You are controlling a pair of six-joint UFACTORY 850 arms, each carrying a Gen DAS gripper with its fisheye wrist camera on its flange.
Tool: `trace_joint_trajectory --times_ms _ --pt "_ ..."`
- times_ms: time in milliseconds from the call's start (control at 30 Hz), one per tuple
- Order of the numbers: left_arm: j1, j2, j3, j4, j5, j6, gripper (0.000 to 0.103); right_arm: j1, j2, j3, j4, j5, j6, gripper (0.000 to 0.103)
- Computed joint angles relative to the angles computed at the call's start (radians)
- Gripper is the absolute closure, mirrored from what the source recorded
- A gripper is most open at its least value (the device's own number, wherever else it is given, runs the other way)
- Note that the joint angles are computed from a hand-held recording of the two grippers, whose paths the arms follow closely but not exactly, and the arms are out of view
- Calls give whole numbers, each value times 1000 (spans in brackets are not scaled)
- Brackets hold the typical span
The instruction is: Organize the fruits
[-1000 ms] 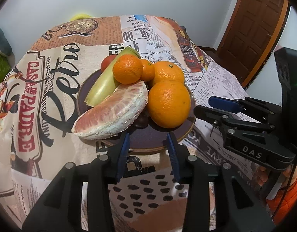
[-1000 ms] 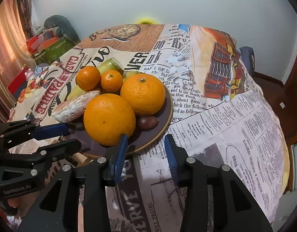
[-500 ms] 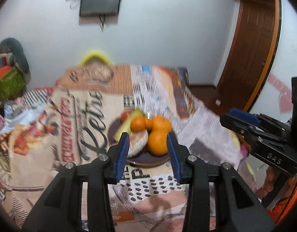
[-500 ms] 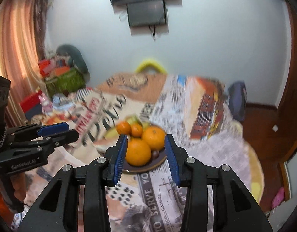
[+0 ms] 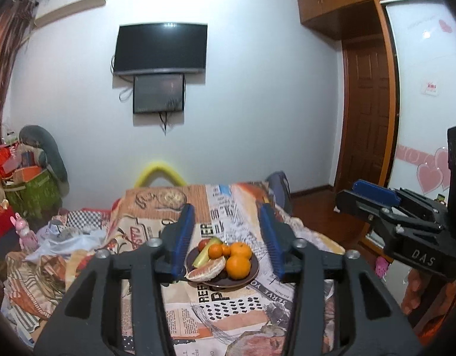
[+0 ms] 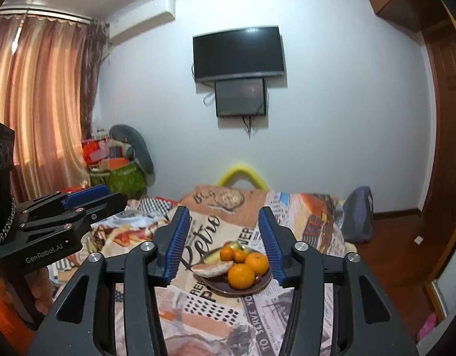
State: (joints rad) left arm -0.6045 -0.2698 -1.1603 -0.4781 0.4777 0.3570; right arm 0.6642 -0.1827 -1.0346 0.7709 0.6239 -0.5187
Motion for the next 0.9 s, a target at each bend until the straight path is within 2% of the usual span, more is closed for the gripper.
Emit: trace_joint_trajectory --times_ms 133,200,267,300,333,367,400,467,567,900 --pt "-14 45 55 0 58 -4 37 34 2 18 35 87 -17 43" --pt "-19 59 71 -4 71 -7 34 44 -2 19 58 123 -34 27" --pt "-21 70 85 -6 78 -10 33 54 -9 15 80 148 -58 20" --pt "-22 73 90 -11 82 -7 28 56 -11 13 84 151 -64 19" --pt "-23 75 93 -20 88 -2 16 56 -16 8 85 151 -67 18" --pt "-23 75 97 -28 96 0 11 57 -14 9 89 153 -69 16" --pt "-24 78 104 -29 111 -7 7 59 -13 10 94 158 -70 10" --pt "-22 85 115 -20 114 -18 7 65 -16 14 100 183 -63 1" --pt "-24 89 123 -33 125 -8 3 73 -8 28 106 197 -55 0" --pt "-29 92 135 -48 140 15 1 77 4 47 105 200 -40 0"
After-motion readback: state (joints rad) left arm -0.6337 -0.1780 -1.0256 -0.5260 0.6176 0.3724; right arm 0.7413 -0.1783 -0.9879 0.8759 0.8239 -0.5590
